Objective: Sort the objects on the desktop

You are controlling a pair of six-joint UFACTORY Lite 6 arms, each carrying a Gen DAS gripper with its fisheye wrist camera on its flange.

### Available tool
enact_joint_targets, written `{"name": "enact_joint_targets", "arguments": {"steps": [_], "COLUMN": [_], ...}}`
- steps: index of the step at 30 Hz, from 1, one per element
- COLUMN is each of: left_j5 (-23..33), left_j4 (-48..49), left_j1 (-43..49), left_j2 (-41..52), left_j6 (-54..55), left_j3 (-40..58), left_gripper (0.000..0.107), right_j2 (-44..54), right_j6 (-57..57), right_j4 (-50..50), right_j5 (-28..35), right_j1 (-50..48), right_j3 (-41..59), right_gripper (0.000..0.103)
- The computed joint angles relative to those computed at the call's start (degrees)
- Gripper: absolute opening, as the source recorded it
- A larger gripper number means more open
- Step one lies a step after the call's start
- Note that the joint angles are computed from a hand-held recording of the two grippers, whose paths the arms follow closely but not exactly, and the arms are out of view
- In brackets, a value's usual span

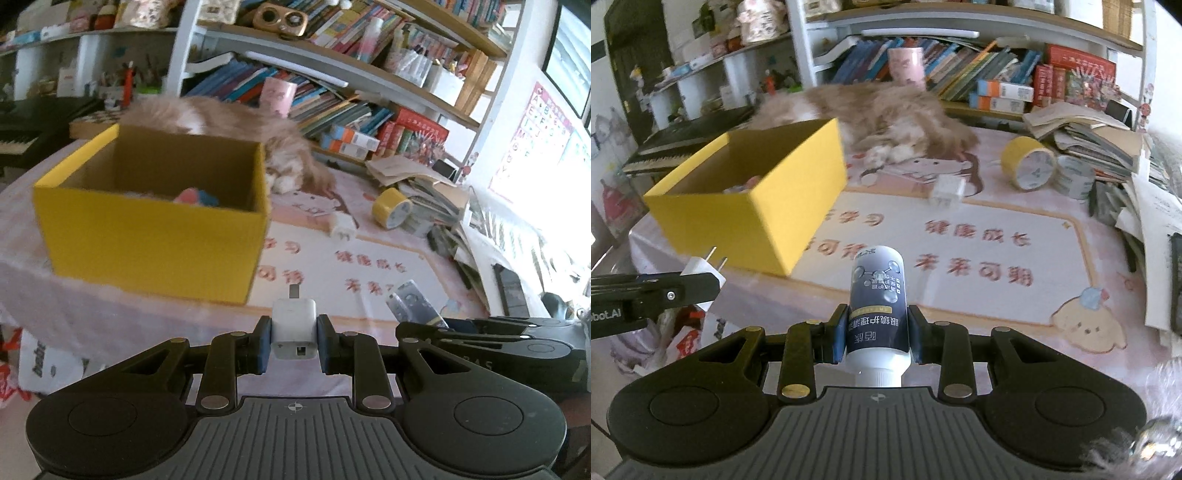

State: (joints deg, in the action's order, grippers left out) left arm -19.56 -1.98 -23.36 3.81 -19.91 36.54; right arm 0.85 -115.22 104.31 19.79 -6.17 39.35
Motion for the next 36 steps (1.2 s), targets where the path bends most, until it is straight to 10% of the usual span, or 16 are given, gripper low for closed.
{"name": "enact_joint_targets", "arguments": {"steps": [36], "left_j5": [5.04], "left_j4": [32.45], "left_j1": [23.48], "left_j2": [-33.66], "left_j6": [-25.43], "left_j3": [-27.57], "left_gripper": [0.024], "right_j2": [-3.77], "right_j6": [-14.39], "right_j4": [23.28], "right_j5": [-8.94], "right_j1": [31.58], "right_j3": [-3.15], "right_gripper": [0.03]}}
